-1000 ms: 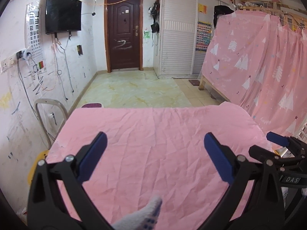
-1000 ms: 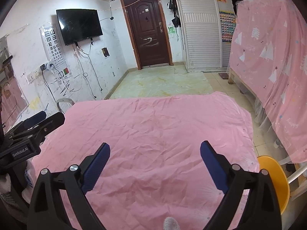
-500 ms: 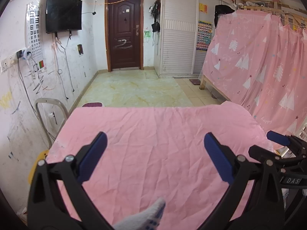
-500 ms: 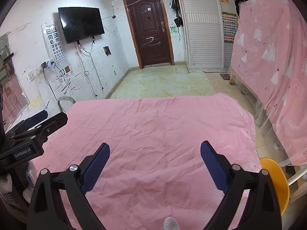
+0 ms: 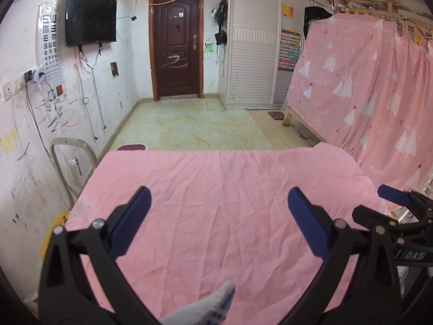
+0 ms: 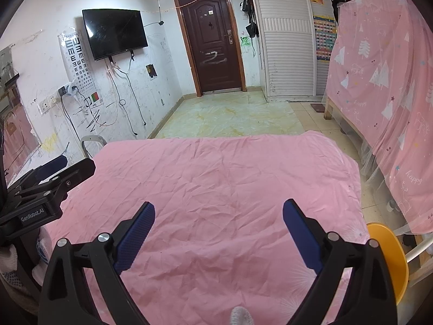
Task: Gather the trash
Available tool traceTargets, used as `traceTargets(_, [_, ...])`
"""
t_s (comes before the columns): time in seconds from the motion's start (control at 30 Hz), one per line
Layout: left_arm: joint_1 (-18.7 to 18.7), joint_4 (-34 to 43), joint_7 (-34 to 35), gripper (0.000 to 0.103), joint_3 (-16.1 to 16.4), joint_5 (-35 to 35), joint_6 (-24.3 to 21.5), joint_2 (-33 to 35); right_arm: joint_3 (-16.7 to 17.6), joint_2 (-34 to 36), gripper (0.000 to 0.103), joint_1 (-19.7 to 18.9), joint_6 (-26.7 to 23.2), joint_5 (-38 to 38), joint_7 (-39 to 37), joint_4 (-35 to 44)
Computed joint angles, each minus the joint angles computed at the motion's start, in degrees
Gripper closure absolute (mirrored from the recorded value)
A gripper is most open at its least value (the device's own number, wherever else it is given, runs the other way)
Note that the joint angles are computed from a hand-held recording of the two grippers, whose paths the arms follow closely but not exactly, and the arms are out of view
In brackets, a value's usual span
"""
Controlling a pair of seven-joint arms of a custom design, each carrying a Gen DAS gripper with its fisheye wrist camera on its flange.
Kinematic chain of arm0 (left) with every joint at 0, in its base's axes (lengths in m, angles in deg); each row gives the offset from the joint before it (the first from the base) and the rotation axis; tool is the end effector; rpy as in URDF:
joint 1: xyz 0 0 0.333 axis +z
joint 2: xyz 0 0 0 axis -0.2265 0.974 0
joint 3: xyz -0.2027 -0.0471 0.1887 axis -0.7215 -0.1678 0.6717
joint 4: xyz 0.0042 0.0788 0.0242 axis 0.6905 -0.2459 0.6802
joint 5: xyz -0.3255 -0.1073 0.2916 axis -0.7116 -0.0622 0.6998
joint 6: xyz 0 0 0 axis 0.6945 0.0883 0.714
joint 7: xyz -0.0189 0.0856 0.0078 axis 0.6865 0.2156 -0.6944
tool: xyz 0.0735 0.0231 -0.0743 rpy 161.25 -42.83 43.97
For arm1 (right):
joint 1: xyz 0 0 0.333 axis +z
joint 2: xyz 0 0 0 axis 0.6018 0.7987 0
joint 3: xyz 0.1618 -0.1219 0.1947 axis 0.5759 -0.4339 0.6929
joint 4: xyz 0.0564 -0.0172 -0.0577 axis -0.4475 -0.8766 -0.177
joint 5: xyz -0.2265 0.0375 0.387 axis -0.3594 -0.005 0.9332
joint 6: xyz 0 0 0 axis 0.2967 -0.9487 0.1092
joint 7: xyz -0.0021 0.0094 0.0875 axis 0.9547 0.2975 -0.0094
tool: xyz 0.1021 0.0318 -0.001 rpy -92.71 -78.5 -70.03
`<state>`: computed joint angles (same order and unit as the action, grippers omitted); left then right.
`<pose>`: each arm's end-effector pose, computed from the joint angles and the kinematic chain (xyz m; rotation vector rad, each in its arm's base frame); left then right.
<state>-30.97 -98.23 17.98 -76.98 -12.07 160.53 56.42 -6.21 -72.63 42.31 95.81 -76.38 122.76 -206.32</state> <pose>0.6162 -0.3326 0.5155 -1.2890 2.0397 -1.1205 0.4976 0.1487 0.4869 -1.4840 1.8132 -0.7126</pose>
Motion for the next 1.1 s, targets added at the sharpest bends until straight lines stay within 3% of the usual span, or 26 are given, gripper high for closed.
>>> traceTargets(1.1, [-0.1, -0.4, 0.6, 0.006, 0.2, -0.6, 0.6, 0.4, -0.3, 1.2, 0.017, 0.2, 0.2, 0.5, -0.6, 0.5])
